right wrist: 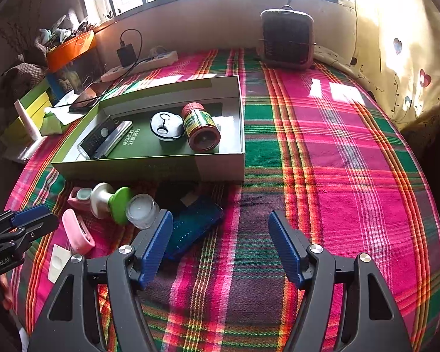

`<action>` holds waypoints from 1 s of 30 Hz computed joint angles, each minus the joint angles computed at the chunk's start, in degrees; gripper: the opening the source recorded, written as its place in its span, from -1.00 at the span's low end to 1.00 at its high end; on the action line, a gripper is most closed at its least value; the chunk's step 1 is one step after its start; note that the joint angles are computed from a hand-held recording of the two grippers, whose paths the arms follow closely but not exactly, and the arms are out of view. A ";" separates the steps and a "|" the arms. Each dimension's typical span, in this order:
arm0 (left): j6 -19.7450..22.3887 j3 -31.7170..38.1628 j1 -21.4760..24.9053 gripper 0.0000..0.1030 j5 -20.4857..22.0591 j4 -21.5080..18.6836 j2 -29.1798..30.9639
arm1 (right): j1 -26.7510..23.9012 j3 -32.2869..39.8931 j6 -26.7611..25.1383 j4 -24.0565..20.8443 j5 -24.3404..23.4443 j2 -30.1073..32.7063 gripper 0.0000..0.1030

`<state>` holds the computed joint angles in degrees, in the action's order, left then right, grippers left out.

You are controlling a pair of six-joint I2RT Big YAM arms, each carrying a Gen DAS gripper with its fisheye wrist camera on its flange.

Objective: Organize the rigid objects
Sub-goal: 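Withdraw both open tools from the box, then grasp the white plug charger with the left tool while the right tool grasps the blue USB stick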

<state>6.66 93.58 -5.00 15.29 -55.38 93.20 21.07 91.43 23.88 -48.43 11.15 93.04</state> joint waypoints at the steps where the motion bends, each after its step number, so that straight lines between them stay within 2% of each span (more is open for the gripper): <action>1: -0.01 -0.02 -0.01 -0.13 0.15 -0.16 -0.01 | 0.13 0.24 0.04 -0.11 -0.02 0.20 0.33; 6: -0.18 0.01 -0.11 -0.13 0.78 -0.83 -0.06 | 0.60 2.13 -0.08 -1.39 -0.26 1.81 0.33; 12: -0.98 0.25 -0.42 -0.13 1.52 -1.95 -0.11 | 0.81 3.15 0.16 -3.50 1.94 2.75 0.34; 16: -1.60 0.24 -0.79 -0.12 1.84 -2.53 -0.34 | 0.81 3.16 -0.05 -5.15 5.04 2.73 0.34; 24: -2.14 -0.26 -1.56 -0.12 1.29 -3.18 -1.37 | -0.29 1.42 -1.23 -4.28 4.32 1.66 0.32; 26: -2.32 -0.45 -1.83 -0.12 1.12 -3.35 -1.61 | -0.40 1.03 -1.46 -4.07 4.17 1.27 0.23; 28: -2.36 -0.66 -2.21 -0.12 0.70 -3.53 -1.83 | -0.58 0.57 -1.71 -3.77 4.32 0.85 -0.03; 30: -2.62 -0.88 -2.49 -0.12 0.50 -3.58 -2.01 | -0.86 -0.03 -1.93 -3.38 4.30 0.36 -0.19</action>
